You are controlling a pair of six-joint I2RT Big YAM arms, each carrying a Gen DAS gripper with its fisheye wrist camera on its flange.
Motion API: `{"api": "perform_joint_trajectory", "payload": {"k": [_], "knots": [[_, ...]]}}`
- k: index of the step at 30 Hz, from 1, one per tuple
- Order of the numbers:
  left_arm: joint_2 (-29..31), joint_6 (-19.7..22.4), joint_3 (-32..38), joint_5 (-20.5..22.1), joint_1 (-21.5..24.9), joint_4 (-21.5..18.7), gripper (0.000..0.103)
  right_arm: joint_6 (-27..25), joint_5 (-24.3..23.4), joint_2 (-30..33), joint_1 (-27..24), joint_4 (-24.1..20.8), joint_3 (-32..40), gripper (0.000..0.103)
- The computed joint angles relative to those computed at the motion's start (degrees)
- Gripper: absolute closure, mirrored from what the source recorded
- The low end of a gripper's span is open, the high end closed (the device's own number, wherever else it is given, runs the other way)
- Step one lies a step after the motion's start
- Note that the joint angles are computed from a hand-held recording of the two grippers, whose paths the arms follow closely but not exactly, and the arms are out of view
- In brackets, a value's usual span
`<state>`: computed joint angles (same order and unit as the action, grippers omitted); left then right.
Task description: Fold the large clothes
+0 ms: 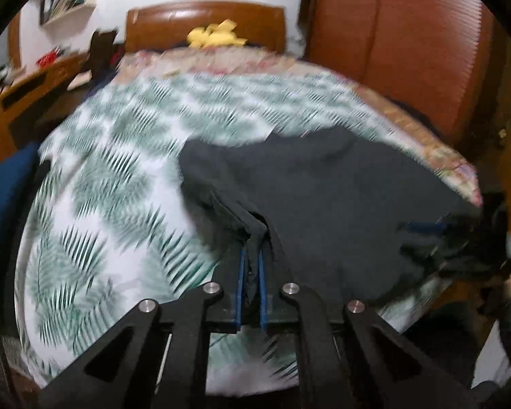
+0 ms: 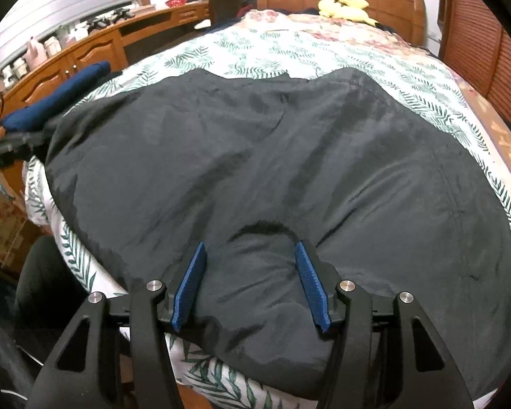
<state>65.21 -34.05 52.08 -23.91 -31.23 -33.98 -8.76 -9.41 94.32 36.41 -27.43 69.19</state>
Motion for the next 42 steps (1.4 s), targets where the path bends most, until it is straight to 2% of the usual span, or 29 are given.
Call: {"api": "perform_joint_trajectory", "payload": {"k": [4, 8, 13, 17, 20, 23, 27, 31, 38, 42], "knots": [[3.63, 4.73, 6.64, 2.37, -0.92, 2.69, 0.101, 0.3, -1.36, -2.02, -2.37, 0.69, -1.64, 0.047], [10.69, 9.91, 15.31, 6.54, -2.12, 4.75, 0.101, 0.25, -1.2, -4.31, -5.43, 1.67, -3.41, 0.047], [21.14, 14.54, 28.13, 13.62, -3.57, 3.8, 0.102, 0.52, -0.06, -7.32, -9.64, 2.69, -5.66, 0.047], [29.43, 16.27, 37.29, 18.38, -5.53, 1.98, 0.102, 1.01, -0.4, -9.3, -13.51, 2.72, -7.31, 0.047], [33.7, 16.17, 40.92, 21.04, -6.32, 0.4, 0.102, 1.32, -2.22, -10.66, -16.23, 2.03, -8.62, 0.047], [35.32, 16.54, 41.52, 19.94, -6.84, -0.65, 0.101, 0.99, -2.11, -11.29, -17.0, 1.36, -9.1, 0.047], [34.8, 13.91, 39.8, 20.08, -6.27, -0.13, 0.1, -0.08, -2.25, -11.39, -16.97, 0.3, -8.66, 0.047], [33.11, 12.79, 38.13, 16.71, -6.75, -0.53, 0.098, -1.05, -2.27, -11.11, -16.52, -0.07, -7.83, 0.047], [28.57, 13.06, 34.42, 16.85, -6.49, 0.11, 0.091, 0.0, -2.05, -10.78, -15.44, 0.85, -5.78, 0.047], [25.61, 14.75, 32.19, 14.75, -6.54, 0.64, 0.088, 2.02, -0.94, -11.65, -14.38, 1.52, -5.32, 0.047]]}}
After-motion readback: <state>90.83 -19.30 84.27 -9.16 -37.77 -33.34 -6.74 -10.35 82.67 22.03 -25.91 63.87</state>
